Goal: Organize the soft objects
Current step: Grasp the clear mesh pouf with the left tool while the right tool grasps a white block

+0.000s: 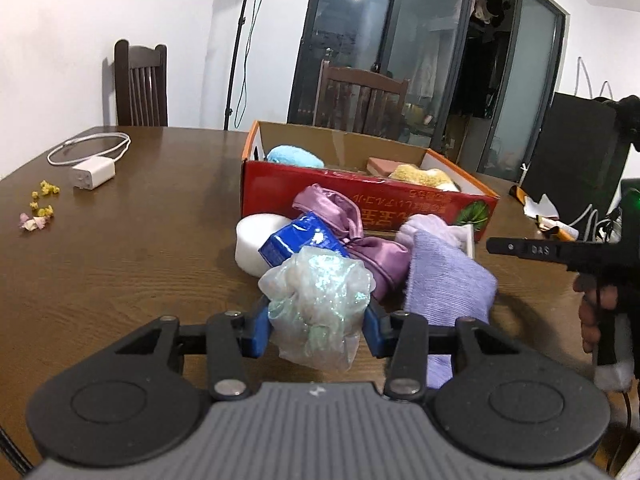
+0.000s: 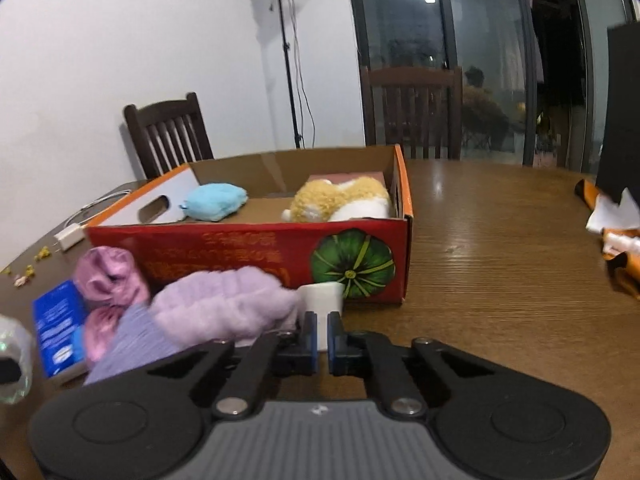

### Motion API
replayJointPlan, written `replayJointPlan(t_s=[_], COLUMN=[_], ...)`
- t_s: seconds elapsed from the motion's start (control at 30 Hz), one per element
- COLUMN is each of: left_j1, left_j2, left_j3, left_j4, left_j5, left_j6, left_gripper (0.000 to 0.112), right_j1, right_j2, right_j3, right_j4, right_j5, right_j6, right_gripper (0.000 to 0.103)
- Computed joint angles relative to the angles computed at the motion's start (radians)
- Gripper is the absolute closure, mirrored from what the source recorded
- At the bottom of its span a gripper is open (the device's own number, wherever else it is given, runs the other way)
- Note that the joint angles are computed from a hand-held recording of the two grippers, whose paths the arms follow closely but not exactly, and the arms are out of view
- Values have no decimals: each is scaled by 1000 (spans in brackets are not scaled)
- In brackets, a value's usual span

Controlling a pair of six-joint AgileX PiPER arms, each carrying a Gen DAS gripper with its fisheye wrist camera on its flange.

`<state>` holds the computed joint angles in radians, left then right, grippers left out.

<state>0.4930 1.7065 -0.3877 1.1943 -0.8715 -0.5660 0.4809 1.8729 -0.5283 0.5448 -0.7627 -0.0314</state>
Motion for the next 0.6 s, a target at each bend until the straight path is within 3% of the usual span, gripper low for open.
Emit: replayJointPlan(t_s=[0.2, 0.3, 0.37, 0.43, 0.53, 0.6], left_j1=[153, 201, 198, 172, 147, 130], left_j2=[-123, -167, -180, -196, -199, -193], left_j3=[97, 129, 137, 145, 153, 151], left_j4=[174, 231, 234, 207, 168, 141], left_j5=[-77, -99, -97, -79, -66, -46], left_j6=[-40, -60, -66, -64, -30, -14], left_gripper=[66, 66, 66, 66, 66, 66], right_j1=[257, 272, 169, 77, -62, -95], right_j2=[-122, -128, -128, -88, -13, 36], right_j3=[182, 206, 193, 148, 22, -57], right_j4=[244, 271, 134, 24, -140, -126], right_j5=[-131, -163, -112, -68, 61, 104], right_j6=[-44, -50, -18, -6, 39, -12], right_gripper=[98, 83, 58, 56, 60, 60])
